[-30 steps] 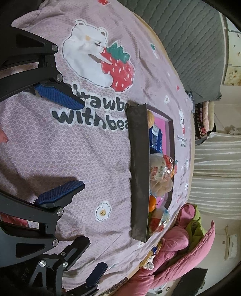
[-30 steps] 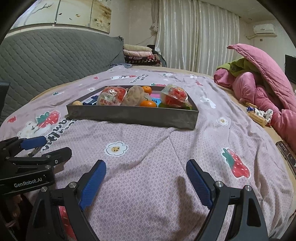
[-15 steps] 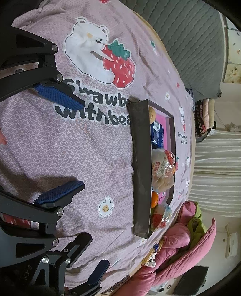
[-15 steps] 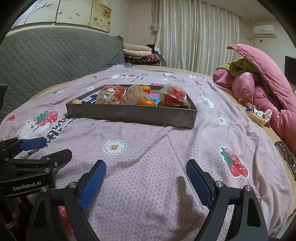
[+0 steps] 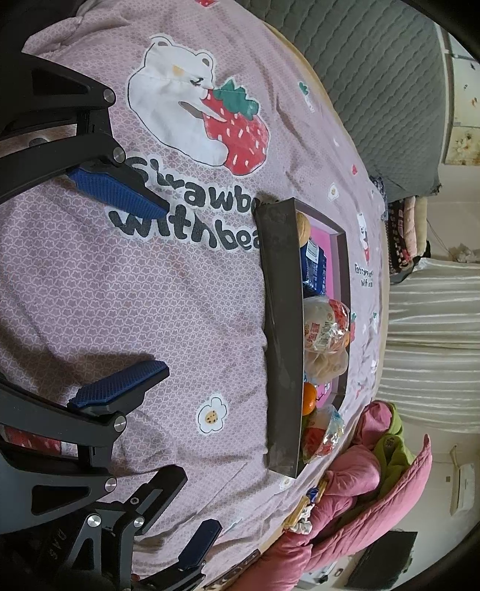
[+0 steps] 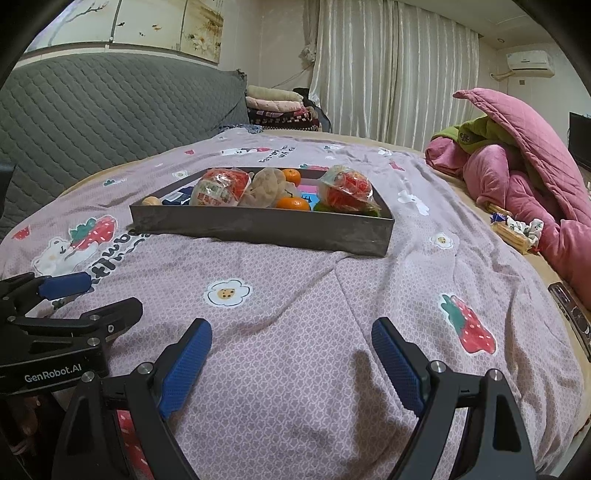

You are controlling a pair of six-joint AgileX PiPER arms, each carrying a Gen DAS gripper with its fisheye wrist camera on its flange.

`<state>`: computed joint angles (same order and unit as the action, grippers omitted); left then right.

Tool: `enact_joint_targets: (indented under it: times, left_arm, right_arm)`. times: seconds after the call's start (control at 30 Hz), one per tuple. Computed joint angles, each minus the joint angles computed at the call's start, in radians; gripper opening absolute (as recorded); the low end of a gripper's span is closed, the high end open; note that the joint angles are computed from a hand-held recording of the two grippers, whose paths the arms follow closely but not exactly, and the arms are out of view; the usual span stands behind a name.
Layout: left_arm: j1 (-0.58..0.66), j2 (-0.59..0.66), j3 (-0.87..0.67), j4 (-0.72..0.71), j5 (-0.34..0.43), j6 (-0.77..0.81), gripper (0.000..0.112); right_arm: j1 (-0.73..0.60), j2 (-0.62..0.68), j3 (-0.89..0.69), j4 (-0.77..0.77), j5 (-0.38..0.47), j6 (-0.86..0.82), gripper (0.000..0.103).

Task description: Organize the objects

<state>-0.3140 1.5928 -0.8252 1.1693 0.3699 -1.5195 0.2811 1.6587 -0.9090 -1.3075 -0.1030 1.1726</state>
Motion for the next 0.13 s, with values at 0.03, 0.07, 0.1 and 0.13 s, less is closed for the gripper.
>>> enact_joint_targets:
  times: [0.03, 0.07, 0.1, 0.13]
  left_arm:
    - [0.001, -0.001, 0.001, -0.001, -0.002, 0.002, 0.08]
    - [0.003, -0.001, 0.002, 0.002, -0.007, -0.001, 0.08]
    - [0.004, -0.002, 0.005, 0.006, -0.013, -0.006, 0.08]
    - [0.006, -0.001, 0.004, 0.001, -0.015, -0.001, 0.08]
  right_arm:
    - [-0.001, 0.001, -0.002, -0.023, -0.001, 0.025, 0.088]
    - [-0.001, 0.002, -0.002, -0.03, -0.001, 0.034, 0.088]
    - [-0.001, 0.002, -0.003, -0.037, -0.002, 0.042, 0.088]
    - [-0.003, 0.002, -0.003, -0.038, -0.003, 0.042, 0.088]
